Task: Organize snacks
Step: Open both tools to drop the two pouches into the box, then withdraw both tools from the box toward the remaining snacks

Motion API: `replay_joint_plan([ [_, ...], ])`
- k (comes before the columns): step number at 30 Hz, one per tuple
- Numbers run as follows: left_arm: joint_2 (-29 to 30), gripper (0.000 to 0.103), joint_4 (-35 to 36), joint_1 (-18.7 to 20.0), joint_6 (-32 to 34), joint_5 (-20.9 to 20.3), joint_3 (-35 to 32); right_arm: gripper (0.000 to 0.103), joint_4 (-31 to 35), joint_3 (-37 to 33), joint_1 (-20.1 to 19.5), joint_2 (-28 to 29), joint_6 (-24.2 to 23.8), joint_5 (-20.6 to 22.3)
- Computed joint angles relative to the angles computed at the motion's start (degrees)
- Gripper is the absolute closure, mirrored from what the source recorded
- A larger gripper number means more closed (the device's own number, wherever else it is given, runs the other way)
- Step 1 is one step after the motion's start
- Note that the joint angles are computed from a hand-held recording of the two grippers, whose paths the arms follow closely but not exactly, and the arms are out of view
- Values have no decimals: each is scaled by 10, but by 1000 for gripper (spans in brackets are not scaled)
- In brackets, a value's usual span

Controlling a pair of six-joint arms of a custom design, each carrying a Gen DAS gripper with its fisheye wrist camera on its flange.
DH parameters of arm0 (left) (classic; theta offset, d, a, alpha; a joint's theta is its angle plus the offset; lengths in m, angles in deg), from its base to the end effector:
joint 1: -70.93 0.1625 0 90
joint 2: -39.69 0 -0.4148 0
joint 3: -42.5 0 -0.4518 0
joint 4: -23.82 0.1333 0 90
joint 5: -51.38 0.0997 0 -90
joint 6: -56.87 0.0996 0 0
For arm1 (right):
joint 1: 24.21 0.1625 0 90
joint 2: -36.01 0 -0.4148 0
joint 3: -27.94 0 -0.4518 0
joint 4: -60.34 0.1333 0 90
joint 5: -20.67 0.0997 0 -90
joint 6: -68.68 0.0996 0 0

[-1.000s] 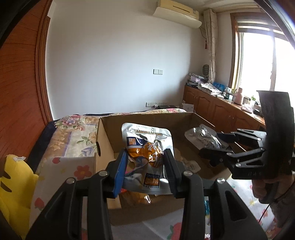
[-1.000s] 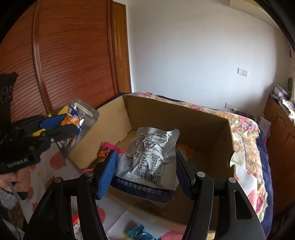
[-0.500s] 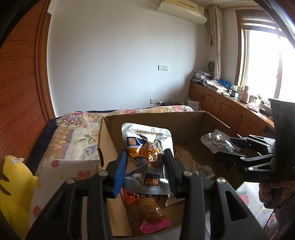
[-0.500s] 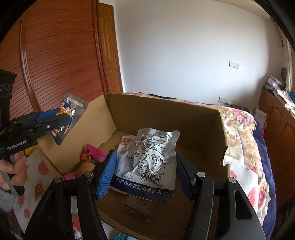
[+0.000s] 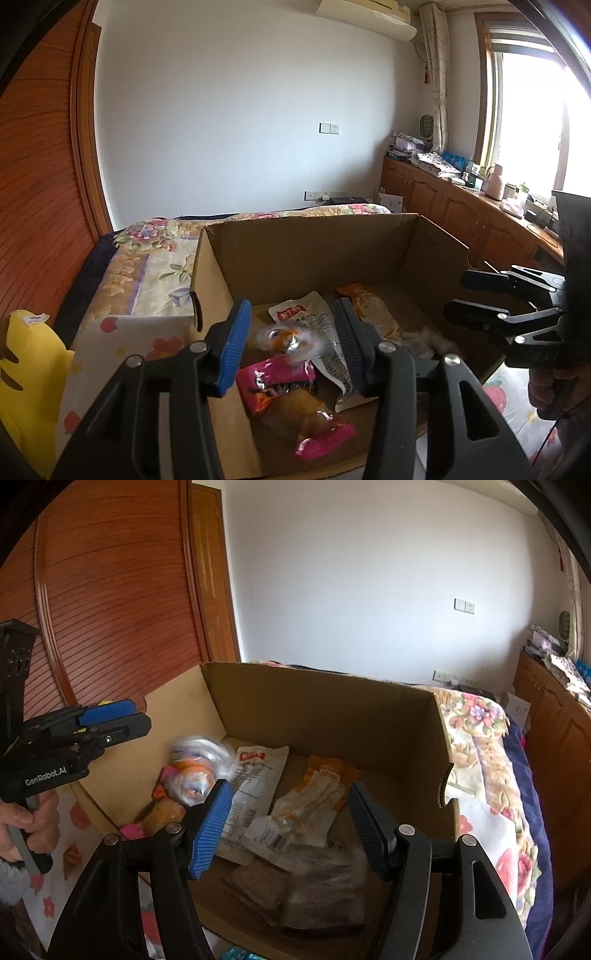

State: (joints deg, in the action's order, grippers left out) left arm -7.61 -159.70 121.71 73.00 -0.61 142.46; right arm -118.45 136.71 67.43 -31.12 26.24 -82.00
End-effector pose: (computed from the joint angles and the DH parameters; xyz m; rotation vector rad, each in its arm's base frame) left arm -0.2805 -0.6515 0.1140 0.8539 2.3004 -1.0560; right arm 0.1297 -0.6344 0.2515 0.8265 -2.3644 0.9264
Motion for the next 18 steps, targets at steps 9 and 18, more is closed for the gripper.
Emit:
replay_joint_plan([
  [9, -46, 55, -12, -21, -3, 10, 49, 36, -10, 37, 17, -42, 7, -4],
  [18, -119, 53, -17, -54, -6, 42, 126, 36, -16, 102, 48, -109, 20, -24],
])
